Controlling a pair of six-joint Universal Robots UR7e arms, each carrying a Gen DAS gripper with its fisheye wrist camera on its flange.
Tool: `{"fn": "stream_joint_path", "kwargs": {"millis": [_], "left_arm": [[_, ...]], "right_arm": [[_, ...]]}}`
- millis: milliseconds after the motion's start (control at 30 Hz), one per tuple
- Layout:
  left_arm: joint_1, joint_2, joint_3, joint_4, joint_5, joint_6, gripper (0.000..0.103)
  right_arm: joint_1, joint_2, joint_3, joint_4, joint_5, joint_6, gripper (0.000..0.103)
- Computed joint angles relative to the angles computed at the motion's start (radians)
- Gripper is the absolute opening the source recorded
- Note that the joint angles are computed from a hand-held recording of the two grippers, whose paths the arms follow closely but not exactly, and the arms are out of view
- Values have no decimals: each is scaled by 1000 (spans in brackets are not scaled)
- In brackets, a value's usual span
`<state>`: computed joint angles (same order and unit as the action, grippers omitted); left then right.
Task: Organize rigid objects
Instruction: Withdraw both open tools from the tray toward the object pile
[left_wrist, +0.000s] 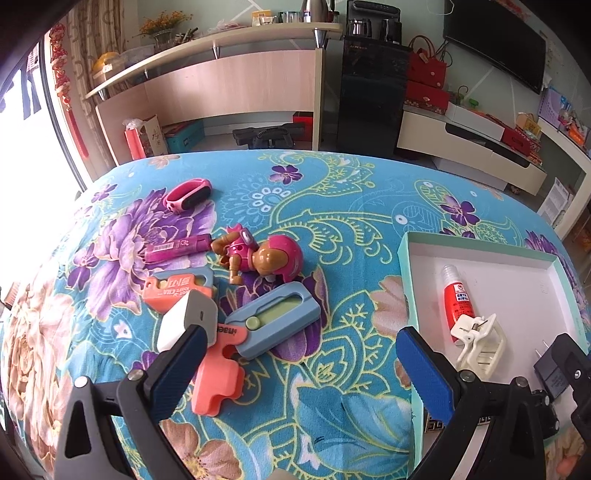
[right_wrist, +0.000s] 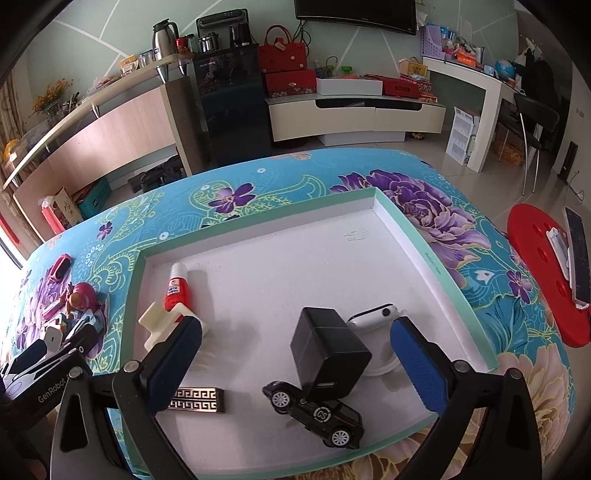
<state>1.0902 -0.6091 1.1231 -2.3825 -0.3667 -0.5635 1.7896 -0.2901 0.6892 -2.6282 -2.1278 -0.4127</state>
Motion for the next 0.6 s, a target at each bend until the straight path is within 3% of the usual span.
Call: {"fn": "stream_joint_path", "kwargs": {"millis": [300, 467, 600], "left_arm": [[6, -115, 104, 99, 78, -173, 103], [9, -198, 162, 293, 152, -382, 103], [19, -255, 197, 414, 153, -530, 103]], "right_arm": [[42, 15, 24, -27, 104, -33, 102], [60, 24, 31, -2, 149, -44, 102], [72, 30, 43, -2, 161, -70, 102]]}}
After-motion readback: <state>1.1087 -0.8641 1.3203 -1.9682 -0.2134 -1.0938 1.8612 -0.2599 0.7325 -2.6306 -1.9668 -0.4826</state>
